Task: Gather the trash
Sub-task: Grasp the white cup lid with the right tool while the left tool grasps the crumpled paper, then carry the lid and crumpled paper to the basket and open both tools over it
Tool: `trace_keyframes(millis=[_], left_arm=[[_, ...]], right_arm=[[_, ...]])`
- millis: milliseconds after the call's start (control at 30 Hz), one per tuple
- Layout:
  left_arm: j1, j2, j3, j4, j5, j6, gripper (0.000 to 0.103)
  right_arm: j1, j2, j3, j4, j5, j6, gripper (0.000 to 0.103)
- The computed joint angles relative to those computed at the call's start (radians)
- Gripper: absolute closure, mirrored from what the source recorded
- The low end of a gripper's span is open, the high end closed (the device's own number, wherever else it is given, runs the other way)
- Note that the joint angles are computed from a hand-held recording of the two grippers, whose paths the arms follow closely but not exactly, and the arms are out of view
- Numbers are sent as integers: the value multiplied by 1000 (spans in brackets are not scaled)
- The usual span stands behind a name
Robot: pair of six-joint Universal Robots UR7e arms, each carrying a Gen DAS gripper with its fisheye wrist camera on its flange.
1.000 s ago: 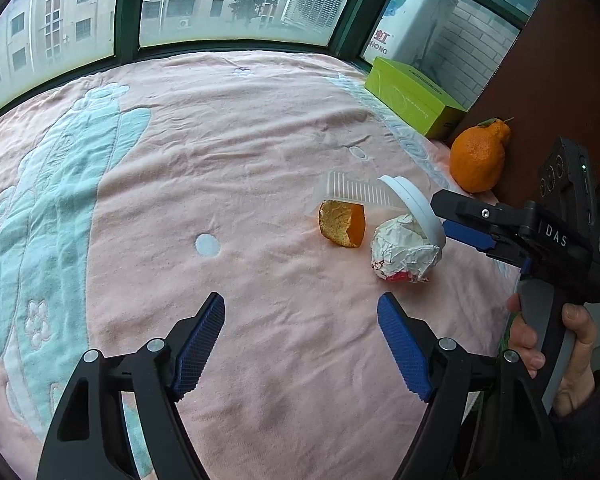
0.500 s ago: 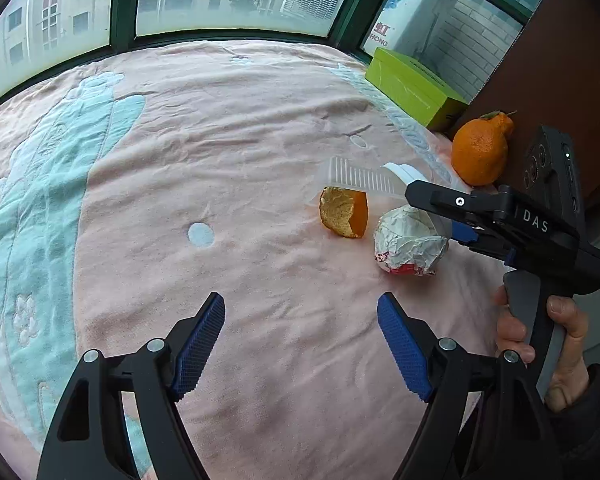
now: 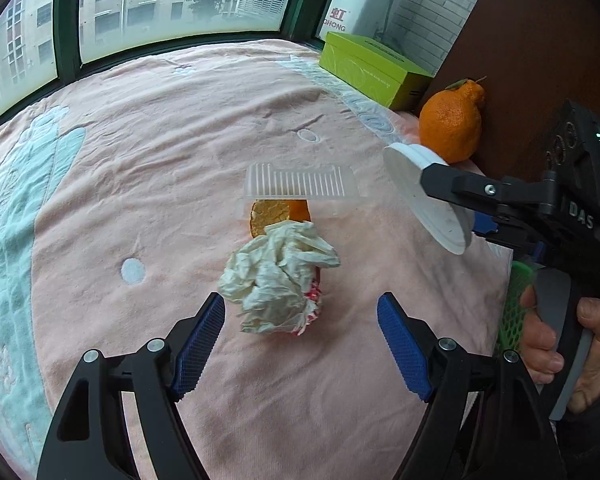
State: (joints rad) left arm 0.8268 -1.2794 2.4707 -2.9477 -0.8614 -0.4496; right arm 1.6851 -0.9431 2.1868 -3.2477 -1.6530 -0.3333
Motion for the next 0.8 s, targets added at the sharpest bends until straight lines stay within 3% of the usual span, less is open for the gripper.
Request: trace_keyframes(millis=[200, 433, 567, 800], left_arm=[[29, 53, -33, -7, 53, -1, 29], [50, 50, -48, 10, 92, -29, 47], [57, 44, -51, 15, 98, -42, 57], [22, 14, -24, 31, 93, -77, 60]], right_arm=[[-18, -84, 70, -35, 14, -6, 16], [-60, -192, 168, -71, 17, -20, 16], [-78, -246, 219, -99, -19, -40, 16], [-122, -339, 304, -161, -70, -71, 16]])
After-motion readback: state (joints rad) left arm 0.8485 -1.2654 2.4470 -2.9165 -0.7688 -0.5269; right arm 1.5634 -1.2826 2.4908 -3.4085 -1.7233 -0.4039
